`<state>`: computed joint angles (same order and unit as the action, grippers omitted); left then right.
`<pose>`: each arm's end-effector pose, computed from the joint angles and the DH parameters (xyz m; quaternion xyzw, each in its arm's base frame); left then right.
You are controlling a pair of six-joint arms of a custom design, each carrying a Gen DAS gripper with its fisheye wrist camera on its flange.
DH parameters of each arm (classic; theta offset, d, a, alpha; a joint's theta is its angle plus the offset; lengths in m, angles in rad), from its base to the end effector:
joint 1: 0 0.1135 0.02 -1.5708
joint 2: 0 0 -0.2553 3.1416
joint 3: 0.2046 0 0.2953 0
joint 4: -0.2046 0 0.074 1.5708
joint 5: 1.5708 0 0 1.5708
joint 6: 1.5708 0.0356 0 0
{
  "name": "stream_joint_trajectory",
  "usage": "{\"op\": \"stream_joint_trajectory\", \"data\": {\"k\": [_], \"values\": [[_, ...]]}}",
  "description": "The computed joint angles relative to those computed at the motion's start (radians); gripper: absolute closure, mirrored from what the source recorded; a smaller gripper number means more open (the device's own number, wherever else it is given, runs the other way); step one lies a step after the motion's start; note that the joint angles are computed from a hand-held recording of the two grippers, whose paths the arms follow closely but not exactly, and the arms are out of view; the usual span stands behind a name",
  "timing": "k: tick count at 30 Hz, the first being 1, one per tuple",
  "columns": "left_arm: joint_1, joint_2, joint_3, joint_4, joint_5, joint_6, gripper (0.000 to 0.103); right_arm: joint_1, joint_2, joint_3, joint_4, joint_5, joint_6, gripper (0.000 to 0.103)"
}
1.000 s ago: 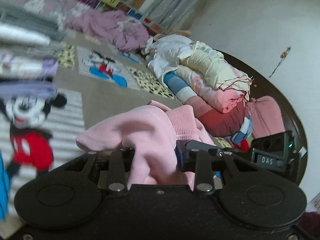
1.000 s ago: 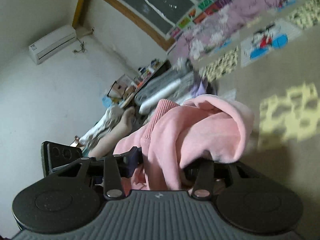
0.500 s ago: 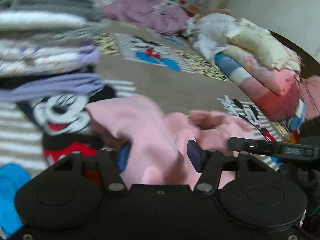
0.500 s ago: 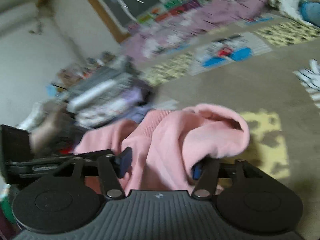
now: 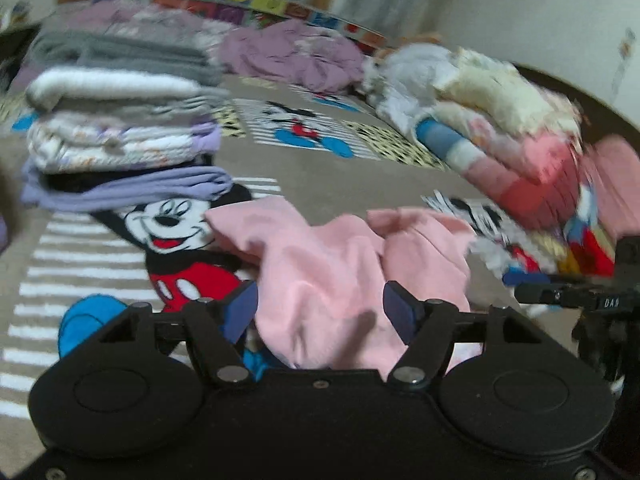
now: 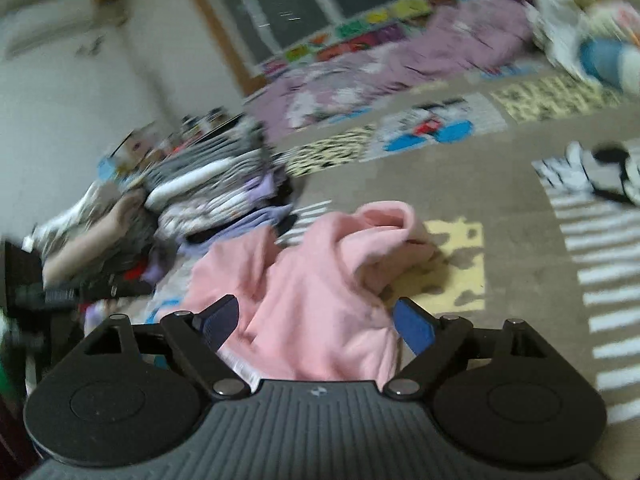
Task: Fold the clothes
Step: 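Grip the sweatshirt hem with both tools and stretch it between them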
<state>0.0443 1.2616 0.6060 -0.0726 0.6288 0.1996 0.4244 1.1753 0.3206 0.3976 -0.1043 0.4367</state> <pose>0.2855 -0.0083 0.1596 0.1934 0.8554 -0.2328 0.4203 0.2307 0.1083 0.1221 -0.0223 0.8479 0.2605 0.4612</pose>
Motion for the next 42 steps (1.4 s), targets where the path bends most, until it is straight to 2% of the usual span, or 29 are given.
{"op": "stream_joint_trajectory", "data": {"k": [4,9,16,20,22,23,24,25,26,27,28,30,31,37,42], "values": [[-0.056,-0.051,-0.03,-0.032,-0.048,0.136,0.035,0.071,-0.061,0.01,-0.129,0.022,-0.158,0.019],[-0.146,-0.085,-0.054,-0.035,-0.127,0.32,0.035,0.146,-0.022,0.068,-0.241,0.075,-0.318,0.019],[-0.235,-0.006,0.003,-0.032,-0.232,0.543,0.035,0.211,0.044,0.119,-0.327,0.148,-0.557,0.022],[-0.274,0.071,0.07,-0.075,-0.283,0.659,0.036,0.201,0.073,0.143,-0.342,0.152,-0.659,0.027],[-0.293,0.117,0.107,-0.108,-0.31,0.691,0.046,0.189,0.09,0.158,-0.345,0.143,-0.699,0.029],[-0.301,0.134,0.118,-0.119,-0.328,0.701,0.059,0.183,0.1,0.165,-0.342,0.136,-0.71,0.031],[-0.309,0.144,0.125,-0.125,-0.348,0.705,0.077,0.175,0.112,0.174,-0.342,0.124,-0.718,0.033],[-0.315,0.144,0.126,-0.131,-0.364,0.704,0.085,0.162,0.125,0.186,-0.349,0.104,-0.723,0.035],[-0.312,0.126,0.113,-0.132,-0.363,0.7,0.089,0.148,0.138,0.2,-0.362,0.08,-0.725,0.046],[-0.304,0.1,0.094,-0.131,-0.352,0.696,0.09,0.141,0.144,0.209,-0.372,0.065,-0.726,0.054],[-0.296,0.067,0.072,-0.134,-0.338,0.692,0.091,0.143,0.14,0.209,-0.377,0.064,-0.725,0.068],[-0.279,-0.027,0.009,-0.141,-0.316,0.693,0.092,0.151,0.12,0.204,-0.388,0.063,-0.725,0.074],[-0.274,-0.08,-0.028,-0.142,-0.313,0.698,0.092,0.162,0.088,0.188,-0.393,0.064,-0.728,0.081],[-0.242,-0.452,-0.254,-0.219,-0.298,0.736,0.093,0.291,-0.136,0.106,-0.485,0.17,-0.714,0.087],[-0.254,-0.851,-0.419,-0.394,-0.329,0.75,0.094,0.464,-0.247,0.102,-0.617,0.316,-0.675,0.089]]}}
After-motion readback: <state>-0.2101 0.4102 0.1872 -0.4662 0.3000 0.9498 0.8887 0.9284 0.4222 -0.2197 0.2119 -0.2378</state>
